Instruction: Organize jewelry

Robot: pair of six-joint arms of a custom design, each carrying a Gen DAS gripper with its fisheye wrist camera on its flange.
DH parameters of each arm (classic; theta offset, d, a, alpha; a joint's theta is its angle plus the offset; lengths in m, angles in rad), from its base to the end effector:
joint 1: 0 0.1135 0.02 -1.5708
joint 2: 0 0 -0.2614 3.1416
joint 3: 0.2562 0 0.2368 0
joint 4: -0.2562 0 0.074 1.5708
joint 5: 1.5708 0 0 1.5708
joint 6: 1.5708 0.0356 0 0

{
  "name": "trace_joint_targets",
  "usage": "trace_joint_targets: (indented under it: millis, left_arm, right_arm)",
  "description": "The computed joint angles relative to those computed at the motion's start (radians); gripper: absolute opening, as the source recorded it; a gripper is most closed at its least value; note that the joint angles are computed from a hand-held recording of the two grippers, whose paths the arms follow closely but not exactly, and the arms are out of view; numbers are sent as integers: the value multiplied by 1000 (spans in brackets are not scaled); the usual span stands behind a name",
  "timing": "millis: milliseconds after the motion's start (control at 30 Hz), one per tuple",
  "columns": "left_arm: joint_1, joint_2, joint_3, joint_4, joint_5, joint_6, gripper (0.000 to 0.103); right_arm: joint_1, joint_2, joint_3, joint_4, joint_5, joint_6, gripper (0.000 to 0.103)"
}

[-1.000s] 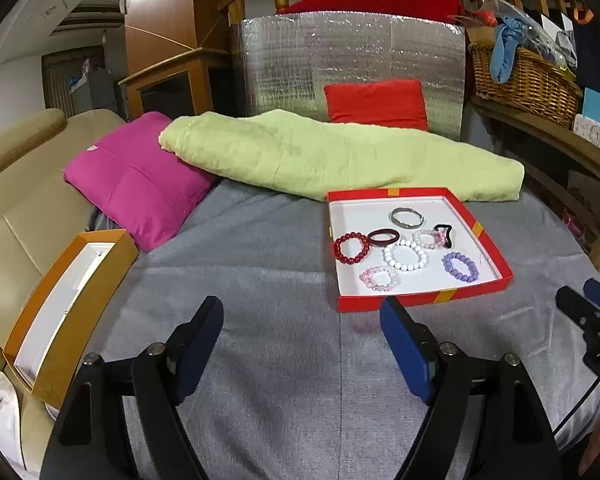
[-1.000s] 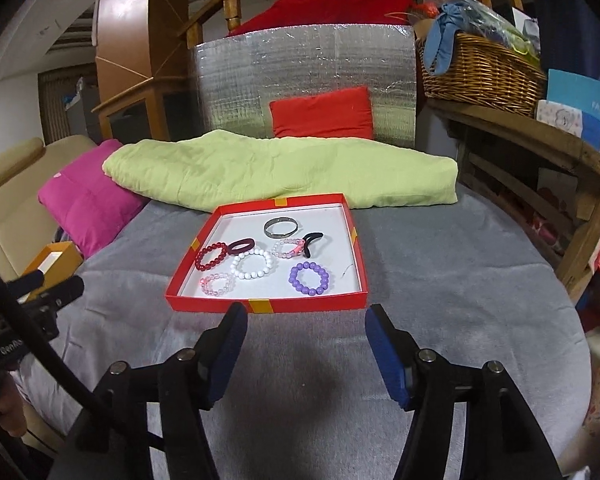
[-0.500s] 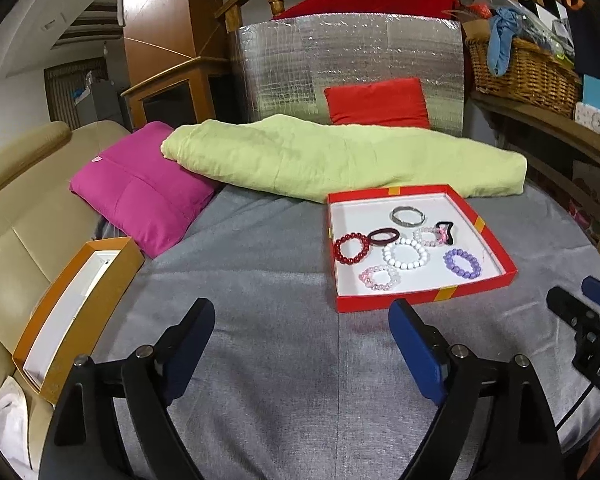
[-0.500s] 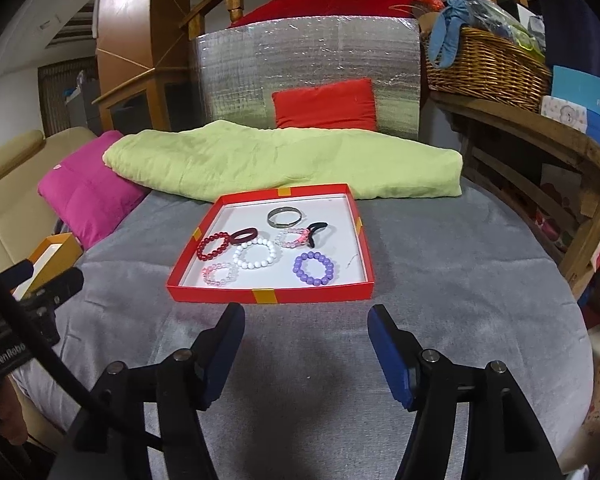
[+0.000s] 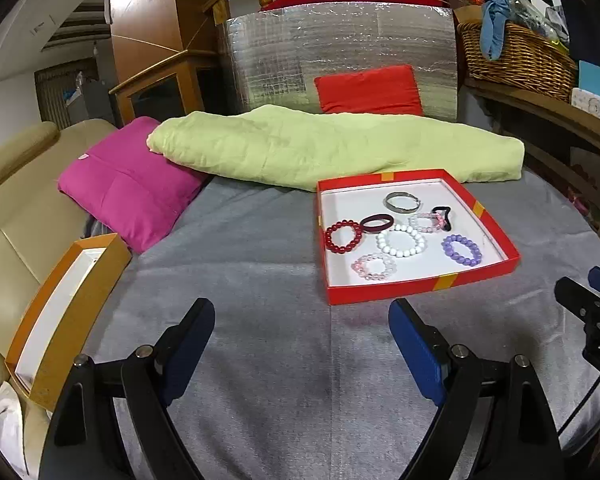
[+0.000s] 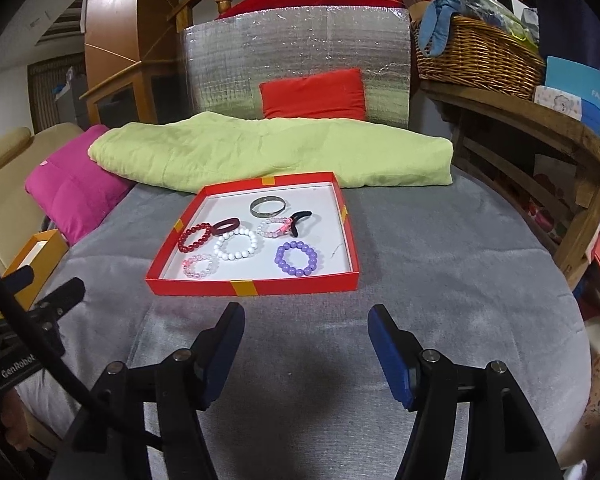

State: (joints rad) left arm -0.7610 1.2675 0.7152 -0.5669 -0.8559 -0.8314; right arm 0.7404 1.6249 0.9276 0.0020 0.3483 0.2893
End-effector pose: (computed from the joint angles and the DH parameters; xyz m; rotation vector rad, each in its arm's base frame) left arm 0.1713 -0.1260 0.2063 -0.3093 2.2013 0.3424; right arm 0.2524 0.2142 0.2046 -0.3176 2.1996 0.1713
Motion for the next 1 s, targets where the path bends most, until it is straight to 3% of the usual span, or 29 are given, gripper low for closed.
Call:
trace_joint_targets:
  millis: [333, 1000]
  left_arm:
    - [23, 28, 20, -16, 15, -17, 89]
    - [61, -86, -34, -28, 22, -7, 89]
  right_arm:
    - [-2, 25, 20, -18, -21, 4, 69]
    - [61, 90, 72, -21, 10, 20, 69]
